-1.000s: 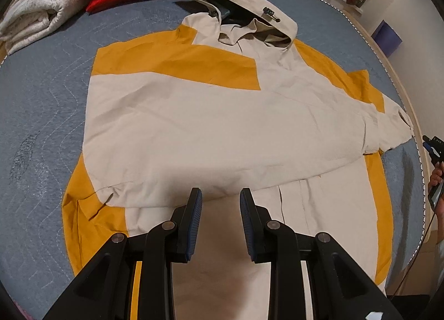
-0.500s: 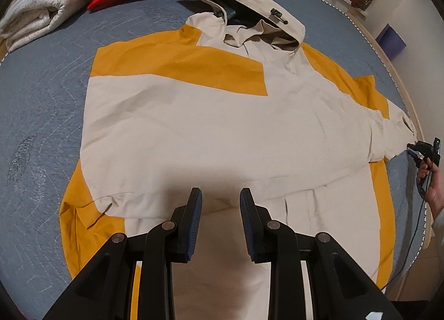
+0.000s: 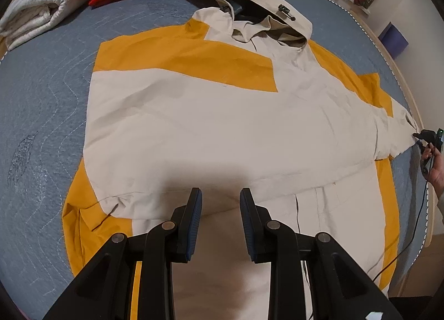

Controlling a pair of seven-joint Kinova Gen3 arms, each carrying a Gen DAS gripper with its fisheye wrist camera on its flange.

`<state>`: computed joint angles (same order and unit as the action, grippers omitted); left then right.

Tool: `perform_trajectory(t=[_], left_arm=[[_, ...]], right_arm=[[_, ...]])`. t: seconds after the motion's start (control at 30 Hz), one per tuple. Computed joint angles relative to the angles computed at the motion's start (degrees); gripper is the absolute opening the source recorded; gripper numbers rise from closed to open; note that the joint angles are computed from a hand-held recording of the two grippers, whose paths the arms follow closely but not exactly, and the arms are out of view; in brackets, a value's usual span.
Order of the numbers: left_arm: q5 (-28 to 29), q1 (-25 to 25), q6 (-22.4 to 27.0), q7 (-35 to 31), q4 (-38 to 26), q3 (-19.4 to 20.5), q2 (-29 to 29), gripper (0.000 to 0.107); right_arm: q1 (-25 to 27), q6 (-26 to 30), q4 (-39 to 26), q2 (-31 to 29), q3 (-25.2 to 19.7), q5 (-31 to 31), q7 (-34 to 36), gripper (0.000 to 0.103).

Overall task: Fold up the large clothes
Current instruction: 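Close the right tool on the cuff of the other sleeve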

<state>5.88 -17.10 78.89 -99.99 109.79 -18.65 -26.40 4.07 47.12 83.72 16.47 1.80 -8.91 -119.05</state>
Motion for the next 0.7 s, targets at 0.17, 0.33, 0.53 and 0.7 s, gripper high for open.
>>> perform_trajectory(t=[0.17, 0.33, 0.53, 0.7], left_arm=[[1.6, -0.4, 1.6, -0.6, -2.3, -3.1, 0.0, 0.026], [2.5, -1.2, 3.0, -1.5, -5.5, -6.4, -0.1, 0.026], [3.6, -2.6, 5.9, -3.9, -9.8, -13.6, 0.7, 0.026], [4.0, -3.3, 8.2, -6.9, -12.1, -19.3, 1.8, 0.026]], right_arm=[[-13.2, 1.0, -5.2, -3.0, 6.2, 11.7, -5.9, 0.004], [-26.3, 3.4, -9.4, -7.9, 3.4, 23.3, -2.5, 0.003], [-40.6, 5.6, -10.0, -11.9, -11.1, 34.9, -5.4, 0.003], [-48.7, 7.0, -14.3, -5.5, -22.7, 29.1, -5.0, 0.003]])
